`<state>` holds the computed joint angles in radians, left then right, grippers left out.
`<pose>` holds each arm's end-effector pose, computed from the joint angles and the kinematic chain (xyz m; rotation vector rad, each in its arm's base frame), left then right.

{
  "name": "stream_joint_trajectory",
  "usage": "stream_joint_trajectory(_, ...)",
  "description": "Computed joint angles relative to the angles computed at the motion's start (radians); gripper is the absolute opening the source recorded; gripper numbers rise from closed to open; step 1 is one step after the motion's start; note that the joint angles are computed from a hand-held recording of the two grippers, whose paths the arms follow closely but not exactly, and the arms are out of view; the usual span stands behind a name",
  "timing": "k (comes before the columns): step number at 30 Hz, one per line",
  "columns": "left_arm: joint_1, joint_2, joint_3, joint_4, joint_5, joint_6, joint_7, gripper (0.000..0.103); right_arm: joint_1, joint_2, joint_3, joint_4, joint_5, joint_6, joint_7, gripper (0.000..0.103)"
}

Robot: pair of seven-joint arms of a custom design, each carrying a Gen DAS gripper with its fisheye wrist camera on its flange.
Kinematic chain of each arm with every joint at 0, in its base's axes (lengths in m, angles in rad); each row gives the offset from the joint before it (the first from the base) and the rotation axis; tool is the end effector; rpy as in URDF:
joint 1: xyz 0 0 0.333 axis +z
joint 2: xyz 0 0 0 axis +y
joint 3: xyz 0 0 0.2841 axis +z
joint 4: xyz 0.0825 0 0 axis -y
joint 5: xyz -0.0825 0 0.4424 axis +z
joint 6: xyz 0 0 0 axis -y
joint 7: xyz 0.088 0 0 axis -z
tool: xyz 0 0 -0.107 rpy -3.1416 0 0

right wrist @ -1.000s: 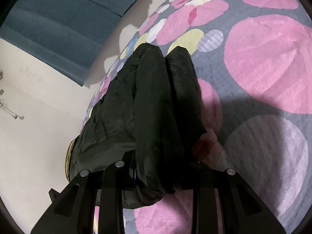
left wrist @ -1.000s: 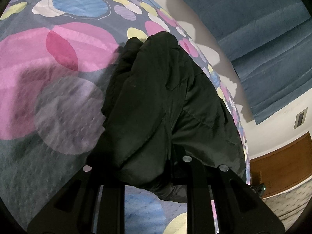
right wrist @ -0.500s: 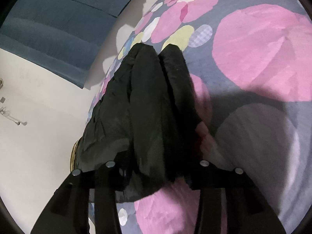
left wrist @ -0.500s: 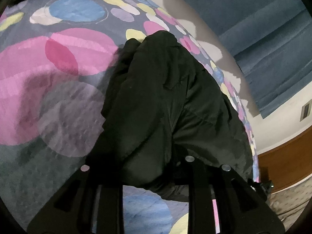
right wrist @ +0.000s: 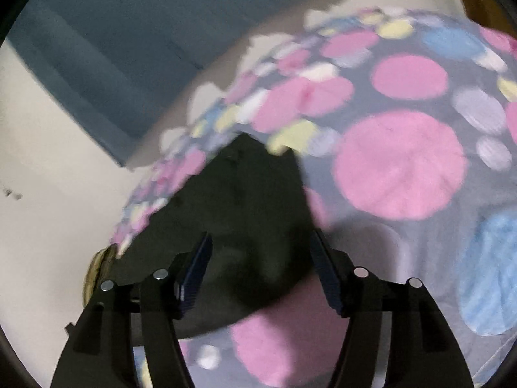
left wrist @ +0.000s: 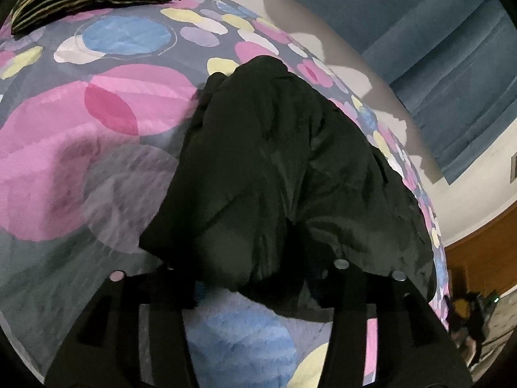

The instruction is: Fold large clothes

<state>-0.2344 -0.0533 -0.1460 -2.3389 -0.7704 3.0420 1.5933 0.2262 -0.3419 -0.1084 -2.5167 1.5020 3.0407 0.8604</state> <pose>0.5571 -0.1652 0.3597 -2.2829 1.6253 -1.1482 0.4974 -0.0170 0.3801 -0.9862 1.9485 -0.2240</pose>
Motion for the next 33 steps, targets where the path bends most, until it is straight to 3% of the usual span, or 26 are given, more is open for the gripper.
stream_joint_trajectory(3,-0.005,-0.025,-0.001,-0.025,0.023,0.012,-0.003,0.054,0.023,0.044,0.0,0.082,0.026,-0.096,-0.066,0.071)
stream_joint_trajectory(7,-0.049,-0.067,0.031,-0.062,0.019,0.024,0.034,0.058,0.009,0.208,0.023,0.267,-0.066,-0.318,-0.005,0.071)
stream_joint_trajectory(13,-0.147,-0.138,0.128,-0.092,-0.164,-0.013,0.222,0.059,-0.037,0.488,0.115,0.602,-0.217,-0.492,0.098,0.071)
stream_joint_trajectory(16,-0.179,-0.178,0.169,-0.099,-0.304,-0.032,0.349,0.059,-0.055,0.612,0.15,0.744,-0.322,-0.553,0.206,0.071)
stream_joint_trajectory(19,-0.197,-0.201,0.189,-0.087,-0.455,-0.024,0.508,0.062,-0.046,0.716,0.153,0.853,-0.524,-0.603,0.392,0.071)
stream_joint_trajectory(24,-0.165,-0.171,0.181,-0.015,-0.587,-0.059,0.683,0.067,-0.081,0.761,0.201,0.883,-0.597,-0.596,0.454,0.073)
stream_joint_trajectory(28,-0.086,-0.072,0.16,0.082,-0.536,-0.138,0.652,0.068,-0.107,0.71,0.235,0.83,-0.586,-0.558,0.423,0.073)
stream_joint_trajectory(33,0.006,0.053,0.13,0.198,-0.44,-0.25,0.595,0.068,-0.112,0.571,0.256,0.679,-0.462,-0.508,0.285,0.073)
